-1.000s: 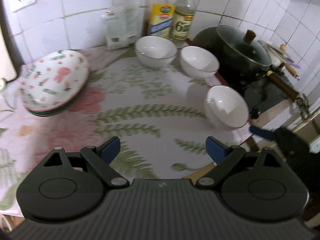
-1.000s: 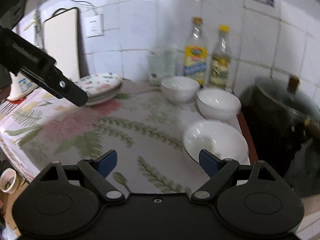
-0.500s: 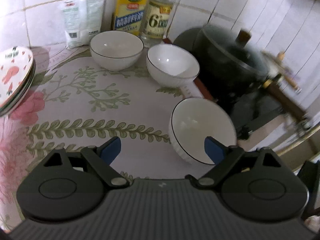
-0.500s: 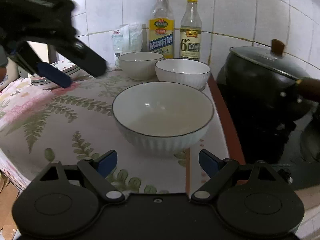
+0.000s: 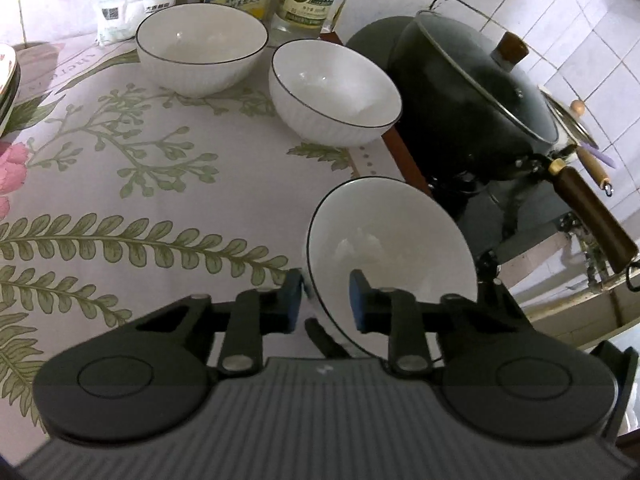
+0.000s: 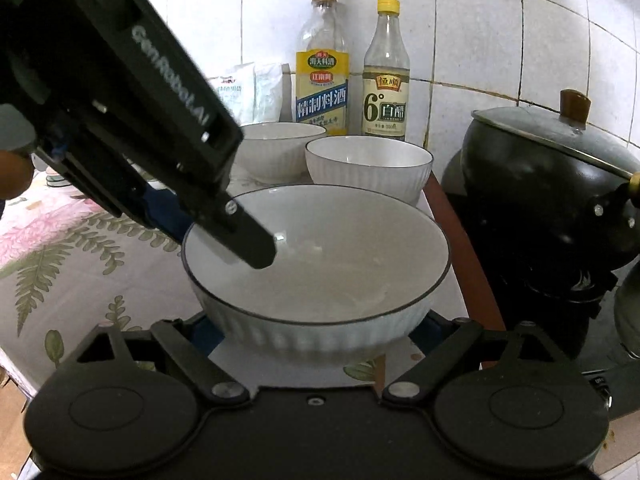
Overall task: Organize plates and bowls
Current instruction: 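Carry the large white bowl with the left gripper beside the plate stack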
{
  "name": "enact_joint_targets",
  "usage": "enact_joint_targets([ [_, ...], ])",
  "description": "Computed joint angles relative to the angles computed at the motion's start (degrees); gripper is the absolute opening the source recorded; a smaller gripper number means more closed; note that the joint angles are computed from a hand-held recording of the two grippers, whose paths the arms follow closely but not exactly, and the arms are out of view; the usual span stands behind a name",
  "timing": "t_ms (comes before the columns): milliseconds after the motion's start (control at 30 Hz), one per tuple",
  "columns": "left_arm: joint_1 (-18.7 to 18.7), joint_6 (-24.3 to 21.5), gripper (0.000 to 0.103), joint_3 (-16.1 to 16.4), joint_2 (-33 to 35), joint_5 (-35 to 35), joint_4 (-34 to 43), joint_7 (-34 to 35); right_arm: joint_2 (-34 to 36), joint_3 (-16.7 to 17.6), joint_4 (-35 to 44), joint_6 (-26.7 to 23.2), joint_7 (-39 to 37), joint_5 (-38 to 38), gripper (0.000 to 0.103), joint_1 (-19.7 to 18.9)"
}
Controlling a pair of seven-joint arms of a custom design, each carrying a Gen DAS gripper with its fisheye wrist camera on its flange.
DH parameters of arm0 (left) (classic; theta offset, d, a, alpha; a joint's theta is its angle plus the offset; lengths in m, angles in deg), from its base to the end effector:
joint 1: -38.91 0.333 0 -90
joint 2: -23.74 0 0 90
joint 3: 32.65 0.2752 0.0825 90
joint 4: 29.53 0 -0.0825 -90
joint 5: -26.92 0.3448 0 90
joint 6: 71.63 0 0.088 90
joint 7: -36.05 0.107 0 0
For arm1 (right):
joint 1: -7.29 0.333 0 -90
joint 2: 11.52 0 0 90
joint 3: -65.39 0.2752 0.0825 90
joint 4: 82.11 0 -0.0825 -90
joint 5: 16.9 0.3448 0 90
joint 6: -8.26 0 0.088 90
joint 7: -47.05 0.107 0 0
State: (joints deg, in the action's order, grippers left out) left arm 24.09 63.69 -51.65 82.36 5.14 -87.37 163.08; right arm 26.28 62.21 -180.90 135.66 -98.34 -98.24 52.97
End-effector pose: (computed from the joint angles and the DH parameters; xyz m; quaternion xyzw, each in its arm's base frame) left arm 0.6648 -0.3332 0.2765 0.3543 -0.8757 0.3225 0.0602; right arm 0.4766 0.3983 0.2064 -0.4893 0.7132 -0.4297 0.2594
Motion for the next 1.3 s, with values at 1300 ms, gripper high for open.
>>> enact_joint_targets([
  [1300,10.4,11.3,0.020,1.6,-8.5,-5.1,-8.6,-0.3,22.4,-4.1,43.4,16.6,-38.9,11.4,0.095,-4.2],
])
